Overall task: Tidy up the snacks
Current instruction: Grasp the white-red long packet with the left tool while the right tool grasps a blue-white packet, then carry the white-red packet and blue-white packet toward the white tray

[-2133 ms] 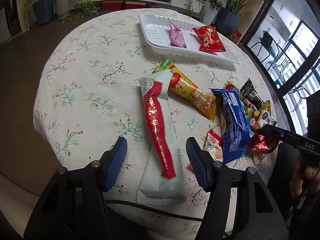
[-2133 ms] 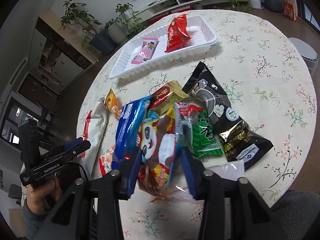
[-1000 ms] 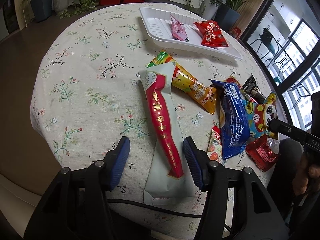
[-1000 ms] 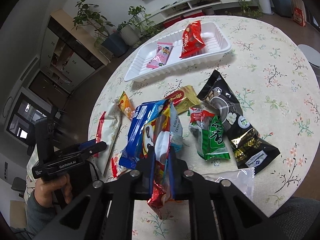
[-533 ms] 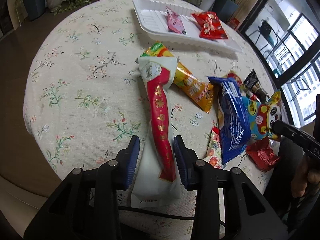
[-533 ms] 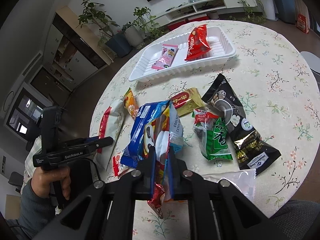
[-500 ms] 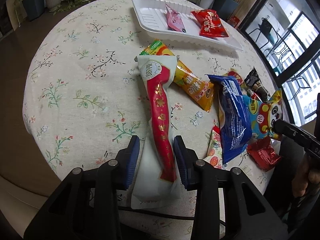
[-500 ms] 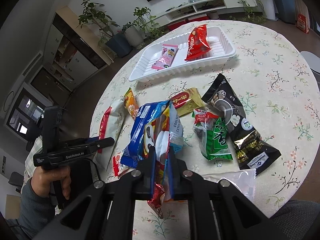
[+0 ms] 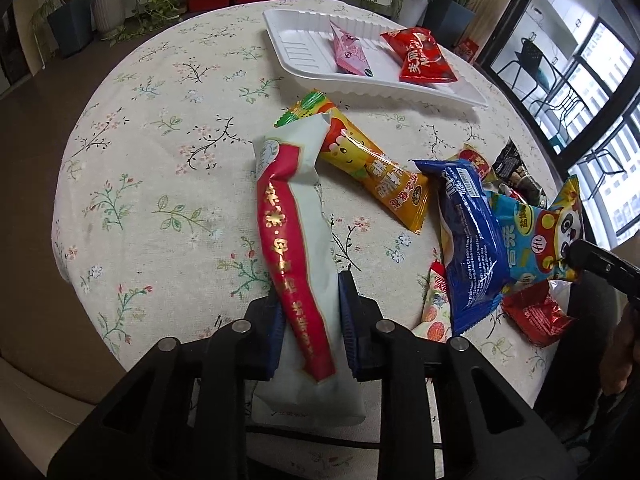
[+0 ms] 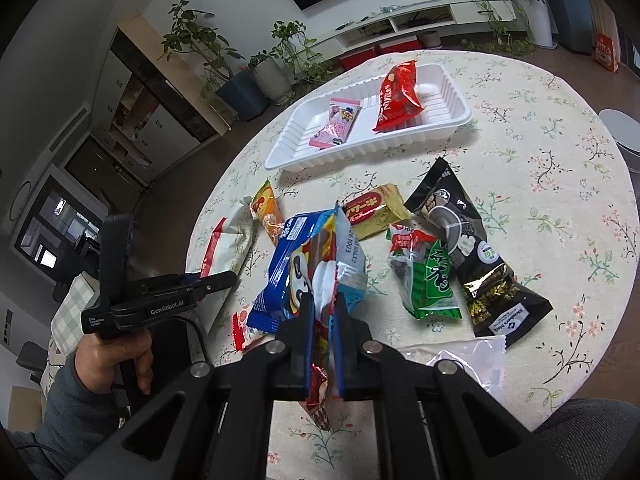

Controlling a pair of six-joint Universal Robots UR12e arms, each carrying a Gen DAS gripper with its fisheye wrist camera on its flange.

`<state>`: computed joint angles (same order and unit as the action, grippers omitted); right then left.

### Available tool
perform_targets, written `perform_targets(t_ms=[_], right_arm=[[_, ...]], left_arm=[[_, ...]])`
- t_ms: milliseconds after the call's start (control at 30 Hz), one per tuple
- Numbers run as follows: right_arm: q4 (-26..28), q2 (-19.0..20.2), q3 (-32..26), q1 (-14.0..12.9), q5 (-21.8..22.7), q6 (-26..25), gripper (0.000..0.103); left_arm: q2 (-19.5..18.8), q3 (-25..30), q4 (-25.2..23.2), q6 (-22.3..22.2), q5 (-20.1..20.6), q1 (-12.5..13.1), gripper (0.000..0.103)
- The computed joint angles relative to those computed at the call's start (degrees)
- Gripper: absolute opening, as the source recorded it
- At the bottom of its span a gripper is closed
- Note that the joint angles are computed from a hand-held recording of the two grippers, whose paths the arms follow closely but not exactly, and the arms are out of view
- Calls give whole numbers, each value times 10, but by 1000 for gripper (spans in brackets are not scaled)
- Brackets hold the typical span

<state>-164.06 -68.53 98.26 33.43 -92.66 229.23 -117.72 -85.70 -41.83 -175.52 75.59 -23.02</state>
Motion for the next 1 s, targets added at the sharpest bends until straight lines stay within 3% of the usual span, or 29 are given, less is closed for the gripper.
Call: perform_targets(t_ms=[1000], right_arm=[[-34,-14,14,0,-22,9,8]], left_arm=[[34,-51,59,-45,-97,33,19]])
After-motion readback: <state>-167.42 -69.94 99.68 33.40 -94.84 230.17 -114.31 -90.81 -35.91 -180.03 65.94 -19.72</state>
